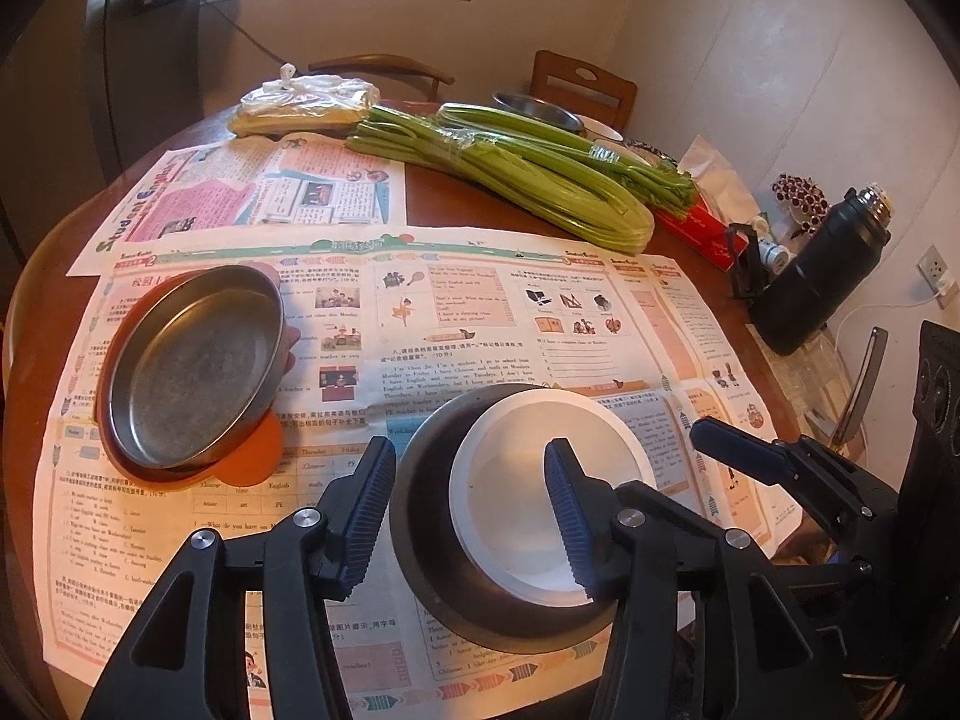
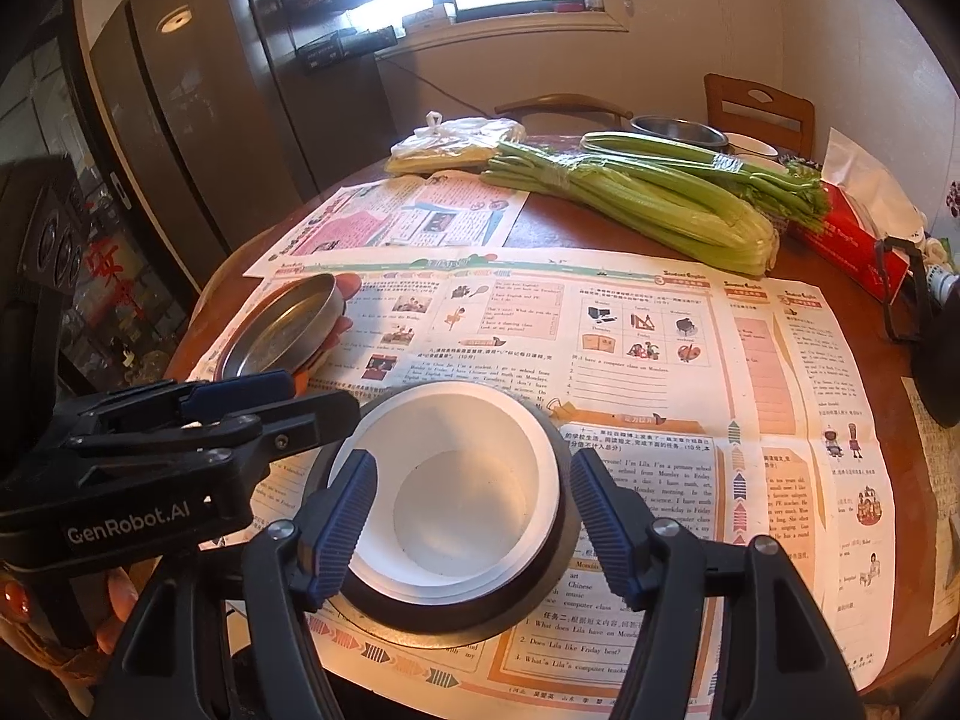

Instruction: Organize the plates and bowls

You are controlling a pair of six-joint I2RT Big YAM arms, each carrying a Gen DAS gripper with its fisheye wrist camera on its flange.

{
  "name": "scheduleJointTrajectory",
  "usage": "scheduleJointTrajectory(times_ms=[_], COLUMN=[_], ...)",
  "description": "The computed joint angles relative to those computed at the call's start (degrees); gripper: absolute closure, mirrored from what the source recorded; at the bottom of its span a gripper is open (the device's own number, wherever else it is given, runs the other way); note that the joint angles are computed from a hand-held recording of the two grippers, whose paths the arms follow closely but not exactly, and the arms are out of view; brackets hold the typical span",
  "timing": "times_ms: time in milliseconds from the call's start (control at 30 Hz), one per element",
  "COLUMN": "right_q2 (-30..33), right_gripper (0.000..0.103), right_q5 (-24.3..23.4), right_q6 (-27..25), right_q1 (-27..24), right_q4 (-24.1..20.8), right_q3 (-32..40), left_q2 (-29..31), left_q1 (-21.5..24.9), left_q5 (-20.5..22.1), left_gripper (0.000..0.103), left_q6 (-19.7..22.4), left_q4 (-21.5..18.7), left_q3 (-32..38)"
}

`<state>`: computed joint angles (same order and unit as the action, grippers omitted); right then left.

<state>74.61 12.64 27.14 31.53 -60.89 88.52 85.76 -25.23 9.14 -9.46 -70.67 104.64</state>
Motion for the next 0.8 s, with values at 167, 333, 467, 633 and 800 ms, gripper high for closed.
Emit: scheduleJointTrajectory(times_ms=[167, 333, 467, 633, 800], right_q2=[-0.9, -1.8, -2.6, -2.9, -3.0], right_gripper=[0.027, 0.021, 0.015, 0.013, 0.012], right_q5=[-1.2, -2.3, -3.3, -5.1, -7.4], right_q6=[0.8, 1.9, 2.7, 3.4, 4.3], right_q1=[-1.0, -2.1, -2.6, -3.0, -3.5], right_q4=[0.6, 1.1, 2.1, 2.3, 2.7], right_q3=[-1.3, -2.7, -4.1, -5.1, -6.7], left_q2=[0.1, 0.5, 0.6, 0.6, 0.8], left_q1=[0.2, 0.5, 0.5, 0.8, 1.0], left_q5=[-0.4, 0.2, 0.1, 1.0, 1.5], left_gripper=[0.049, 0.049, 0.048, 0.048, 0.048], left_q6=[0.1, 0.5, 0.7, 0.6, 0.6], left_q4=[-0.4, -0.8, -0.9, -1.1, -1.3], left_q3=[-0.3, -0.5, -0.8, -1.6, -2.1])
